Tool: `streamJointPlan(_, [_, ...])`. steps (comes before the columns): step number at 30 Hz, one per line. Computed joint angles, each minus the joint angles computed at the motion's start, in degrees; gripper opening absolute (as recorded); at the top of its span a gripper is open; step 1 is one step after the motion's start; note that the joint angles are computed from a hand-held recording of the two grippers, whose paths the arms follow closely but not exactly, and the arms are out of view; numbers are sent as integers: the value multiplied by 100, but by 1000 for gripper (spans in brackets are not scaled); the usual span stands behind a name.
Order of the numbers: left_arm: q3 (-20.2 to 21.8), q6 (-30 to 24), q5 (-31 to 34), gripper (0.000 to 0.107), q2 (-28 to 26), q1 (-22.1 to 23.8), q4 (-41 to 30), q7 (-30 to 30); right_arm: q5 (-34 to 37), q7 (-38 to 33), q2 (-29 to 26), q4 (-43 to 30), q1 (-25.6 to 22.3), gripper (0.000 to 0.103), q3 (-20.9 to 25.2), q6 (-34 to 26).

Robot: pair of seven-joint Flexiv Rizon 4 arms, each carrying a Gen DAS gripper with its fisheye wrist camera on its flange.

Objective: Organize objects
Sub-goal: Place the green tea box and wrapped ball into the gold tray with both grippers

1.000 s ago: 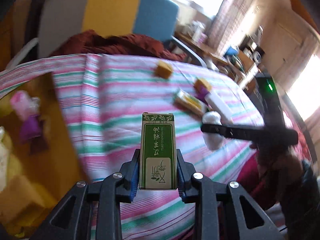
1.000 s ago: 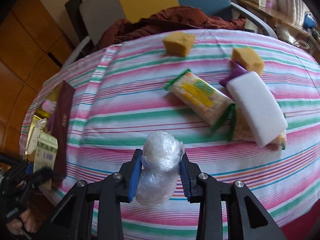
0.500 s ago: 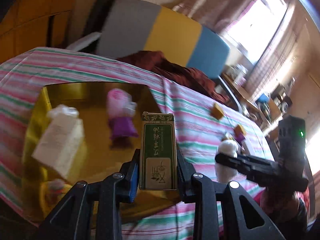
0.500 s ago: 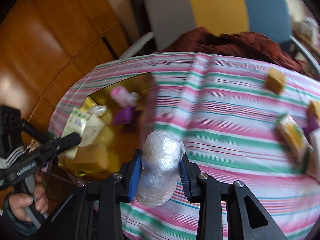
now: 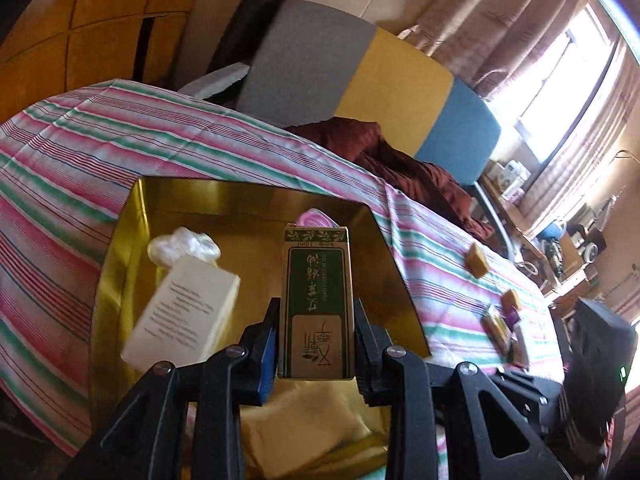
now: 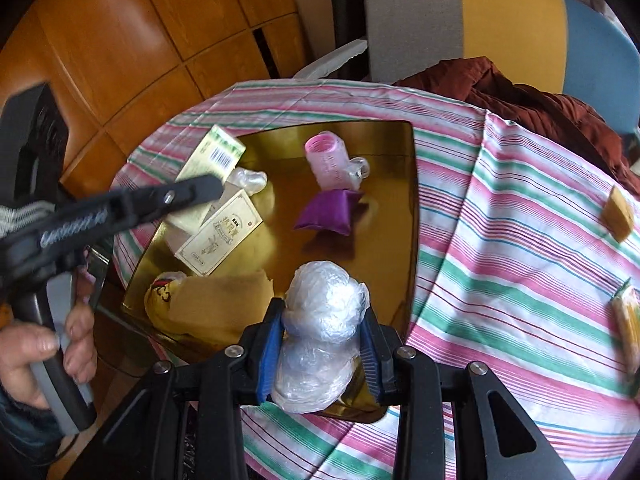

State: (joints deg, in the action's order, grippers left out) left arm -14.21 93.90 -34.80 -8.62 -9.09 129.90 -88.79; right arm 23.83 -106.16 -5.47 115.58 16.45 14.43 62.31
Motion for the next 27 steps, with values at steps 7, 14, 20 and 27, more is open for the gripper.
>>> streamJointPlan(7, [1218, -656, 1546, 40, -406, -494, -827, -1218, -329, 296, -177, 8, 98, 39, 8, 139])
streamJointPlan(14, [1679, -1096, 2763, 47, -440, -718, -1135, -2196, -513, 549, -264, 92, 92, 53, 81, 349])
streamJointPlan(20, [2178, -1342, 4248, 47, -217, -1114, -1178, -3507, -425, 536, -254, 130, 45, 67, 136, 355])
streamJointPlan(27, [2222, -1760, 5789, 47, 136, -1219, -1327, -4718, -615, 729, -132, 376, 134, 72, 132, 635])
